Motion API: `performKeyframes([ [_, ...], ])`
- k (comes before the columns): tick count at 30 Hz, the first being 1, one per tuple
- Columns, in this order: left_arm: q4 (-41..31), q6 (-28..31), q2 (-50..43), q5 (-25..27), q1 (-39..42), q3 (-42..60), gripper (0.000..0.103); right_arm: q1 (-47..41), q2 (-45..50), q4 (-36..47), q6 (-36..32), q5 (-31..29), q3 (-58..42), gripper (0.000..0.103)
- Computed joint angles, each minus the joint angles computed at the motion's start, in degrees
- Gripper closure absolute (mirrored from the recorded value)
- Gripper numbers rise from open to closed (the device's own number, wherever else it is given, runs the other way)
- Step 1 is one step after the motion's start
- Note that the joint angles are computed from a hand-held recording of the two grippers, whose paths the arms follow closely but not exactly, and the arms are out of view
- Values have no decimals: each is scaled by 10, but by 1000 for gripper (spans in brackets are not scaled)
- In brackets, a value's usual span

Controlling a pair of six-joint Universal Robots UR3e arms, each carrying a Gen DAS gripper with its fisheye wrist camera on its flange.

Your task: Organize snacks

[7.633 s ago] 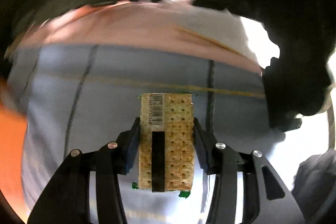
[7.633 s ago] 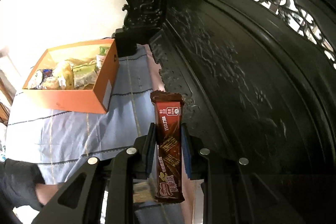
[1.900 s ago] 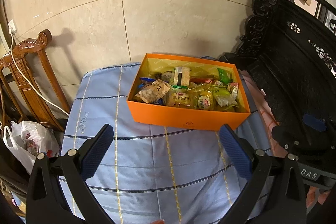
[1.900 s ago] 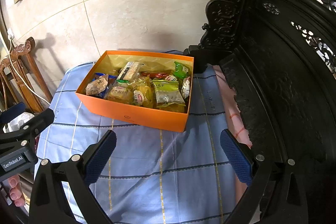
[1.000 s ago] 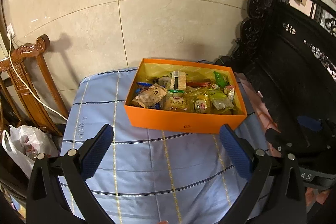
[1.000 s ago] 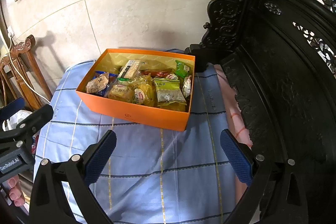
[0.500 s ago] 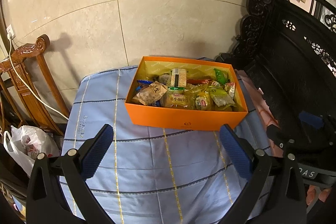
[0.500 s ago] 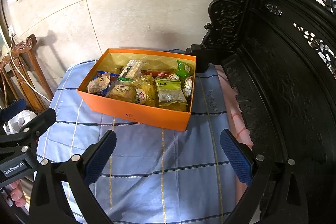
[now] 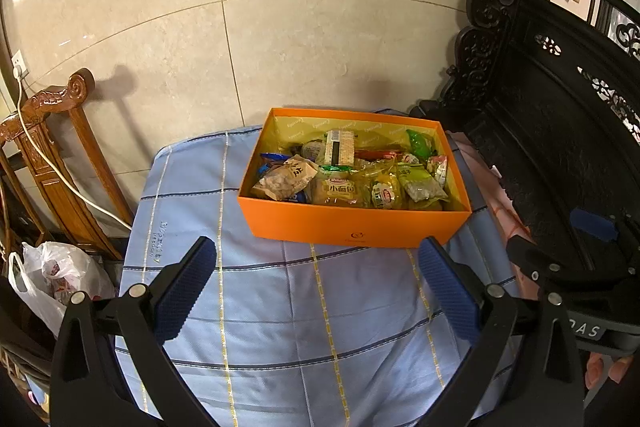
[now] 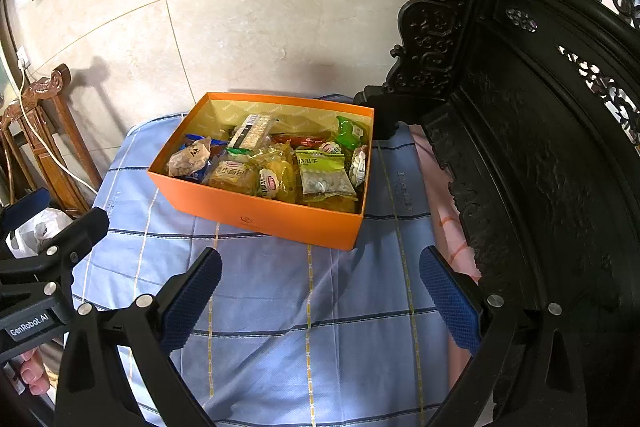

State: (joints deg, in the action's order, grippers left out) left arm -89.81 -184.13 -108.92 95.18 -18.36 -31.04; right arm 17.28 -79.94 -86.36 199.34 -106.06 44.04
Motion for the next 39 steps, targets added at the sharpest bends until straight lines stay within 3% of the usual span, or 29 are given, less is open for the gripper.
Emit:
performKeyframes([
  [39, -6, 15, 3, -7, 9, 0, 4, 1, 9, 21, -2, 3, -25, 4],
])
